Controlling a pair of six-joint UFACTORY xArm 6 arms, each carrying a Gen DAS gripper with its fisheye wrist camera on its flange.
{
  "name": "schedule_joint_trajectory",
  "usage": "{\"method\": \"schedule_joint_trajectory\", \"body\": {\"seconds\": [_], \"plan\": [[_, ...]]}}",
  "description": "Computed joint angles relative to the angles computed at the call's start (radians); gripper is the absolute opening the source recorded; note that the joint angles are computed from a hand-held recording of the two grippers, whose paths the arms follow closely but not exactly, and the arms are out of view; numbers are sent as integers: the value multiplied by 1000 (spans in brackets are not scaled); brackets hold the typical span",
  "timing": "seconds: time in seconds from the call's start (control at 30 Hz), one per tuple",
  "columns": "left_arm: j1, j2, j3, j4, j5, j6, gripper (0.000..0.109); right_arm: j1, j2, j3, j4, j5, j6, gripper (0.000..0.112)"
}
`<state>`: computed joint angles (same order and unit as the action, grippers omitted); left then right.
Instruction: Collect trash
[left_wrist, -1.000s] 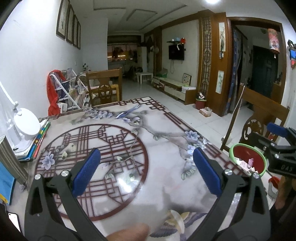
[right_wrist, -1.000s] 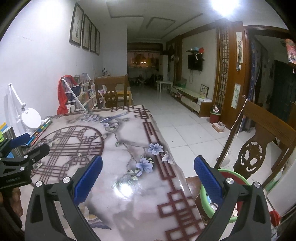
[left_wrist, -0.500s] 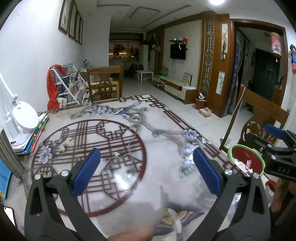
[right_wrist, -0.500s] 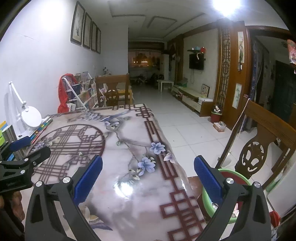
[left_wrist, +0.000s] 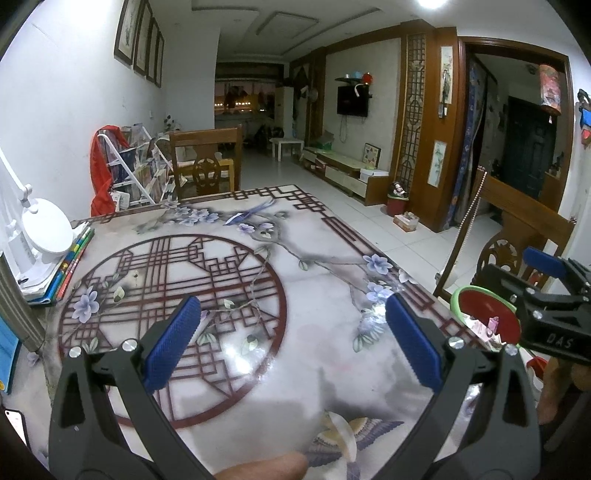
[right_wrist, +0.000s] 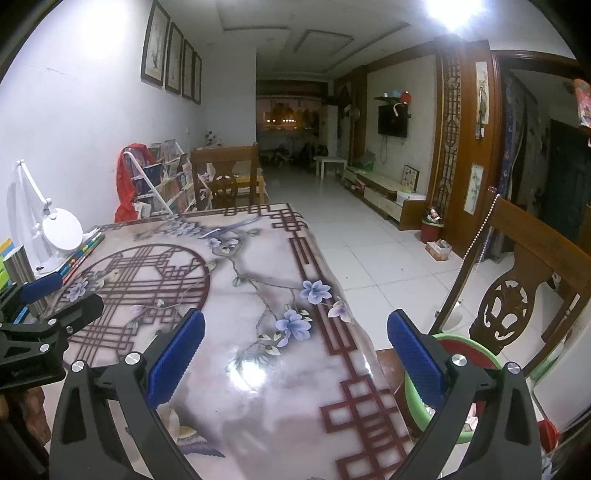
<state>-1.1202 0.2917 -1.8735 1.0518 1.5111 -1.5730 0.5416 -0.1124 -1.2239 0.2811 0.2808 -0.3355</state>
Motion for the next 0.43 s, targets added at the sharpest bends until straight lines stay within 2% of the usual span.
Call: {"method": "schedule_joint_trajectory", "body": {"seconds": [0.1,0.43], "plan": [[-2,-18,29,16,-27,-25,98,0,0,1,-3,-3,1,96],[3,-18,30,-1,-7,-45,98,1,-2,3,-2,-5,0,96]]}}
